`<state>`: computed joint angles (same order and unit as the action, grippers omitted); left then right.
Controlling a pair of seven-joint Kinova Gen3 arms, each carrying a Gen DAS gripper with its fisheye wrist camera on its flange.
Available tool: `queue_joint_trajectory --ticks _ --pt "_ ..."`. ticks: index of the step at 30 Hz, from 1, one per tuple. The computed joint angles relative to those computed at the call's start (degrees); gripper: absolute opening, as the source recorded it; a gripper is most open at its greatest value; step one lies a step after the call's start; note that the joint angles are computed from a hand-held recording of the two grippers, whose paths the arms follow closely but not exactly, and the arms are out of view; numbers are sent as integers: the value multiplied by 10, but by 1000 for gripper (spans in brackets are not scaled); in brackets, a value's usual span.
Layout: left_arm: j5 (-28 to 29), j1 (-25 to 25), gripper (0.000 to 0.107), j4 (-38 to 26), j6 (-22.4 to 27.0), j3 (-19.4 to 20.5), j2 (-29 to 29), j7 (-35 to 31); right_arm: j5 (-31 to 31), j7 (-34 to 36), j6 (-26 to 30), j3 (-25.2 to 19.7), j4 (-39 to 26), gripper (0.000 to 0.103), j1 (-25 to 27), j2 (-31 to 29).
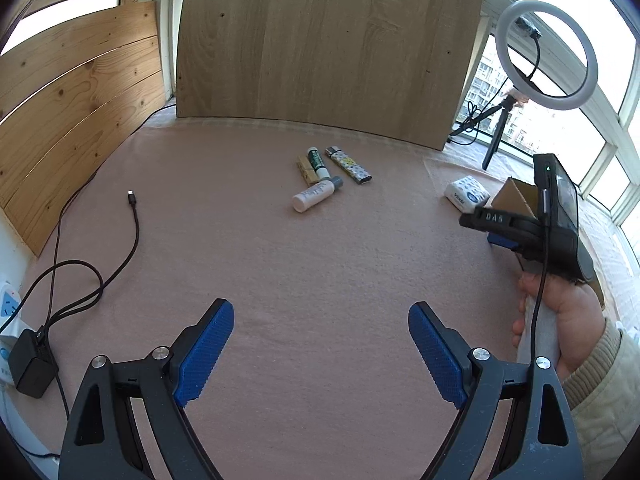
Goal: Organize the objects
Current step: 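Move the right tool to the white dotted tissue pack and grasp it, then lift the tissue pack off the table with the right tool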
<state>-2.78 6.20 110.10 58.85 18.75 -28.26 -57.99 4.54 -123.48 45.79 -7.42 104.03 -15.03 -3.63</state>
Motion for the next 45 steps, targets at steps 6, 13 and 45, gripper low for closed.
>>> queue_joint_trajectory --ticks 6,13,45 --pt "5 1 91 5 3 -12 -11 1 -102 16 12 132 -47 63 -71 24" --pt "15 -3 91 20 3 -55 -30 -28 -180 -12 74 318 -126 65 -202 98" --pt "172 157 91 120 -119 -157 -31 -414 -82 594 273 365 19 50 -594 -145"
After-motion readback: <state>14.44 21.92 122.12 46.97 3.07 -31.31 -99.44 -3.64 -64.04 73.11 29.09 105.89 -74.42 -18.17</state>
